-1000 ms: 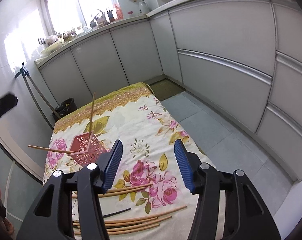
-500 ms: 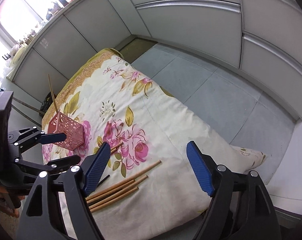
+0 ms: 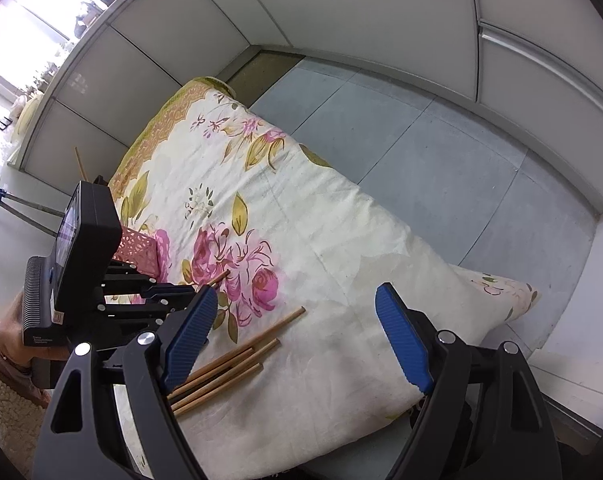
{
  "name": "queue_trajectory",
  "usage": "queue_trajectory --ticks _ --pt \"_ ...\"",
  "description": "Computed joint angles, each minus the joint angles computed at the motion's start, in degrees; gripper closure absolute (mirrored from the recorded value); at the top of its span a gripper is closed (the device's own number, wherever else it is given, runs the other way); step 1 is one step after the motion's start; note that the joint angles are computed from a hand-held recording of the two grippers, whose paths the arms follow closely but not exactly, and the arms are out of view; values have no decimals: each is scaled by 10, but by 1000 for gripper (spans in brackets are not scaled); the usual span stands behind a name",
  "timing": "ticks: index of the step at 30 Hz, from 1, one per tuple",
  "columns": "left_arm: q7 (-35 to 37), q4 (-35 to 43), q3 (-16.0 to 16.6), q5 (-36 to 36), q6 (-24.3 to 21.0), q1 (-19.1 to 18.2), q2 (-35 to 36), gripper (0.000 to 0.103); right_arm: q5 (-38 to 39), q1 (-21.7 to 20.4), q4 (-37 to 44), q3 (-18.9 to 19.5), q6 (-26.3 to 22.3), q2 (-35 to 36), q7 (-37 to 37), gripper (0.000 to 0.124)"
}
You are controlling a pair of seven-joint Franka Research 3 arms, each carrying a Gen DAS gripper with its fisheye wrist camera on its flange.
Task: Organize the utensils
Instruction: 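Grasp another wooden stick with the left tool while the right tool lowers to the sticks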
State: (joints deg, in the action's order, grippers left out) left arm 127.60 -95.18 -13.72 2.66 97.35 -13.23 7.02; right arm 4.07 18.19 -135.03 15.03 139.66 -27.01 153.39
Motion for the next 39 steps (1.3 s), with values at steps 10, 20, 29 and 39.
queue_trajectory --ticks 10,20,29,39 --pt "24 -13 4 9 27 10 7 97 15 10 7 -6 1 14 -15 45" --pt "36 20 -2 27 -34 1 41 94 18 11 9 -8 -4 19 -13 45" --pt "38 84 -10 64 -96 -23 93 94 32 16 12 -14 -4 27 -22 45" --pt "-67 -76 10 -79 90 27 -31 98 56 33 49 -24 -30 63 -44 45"
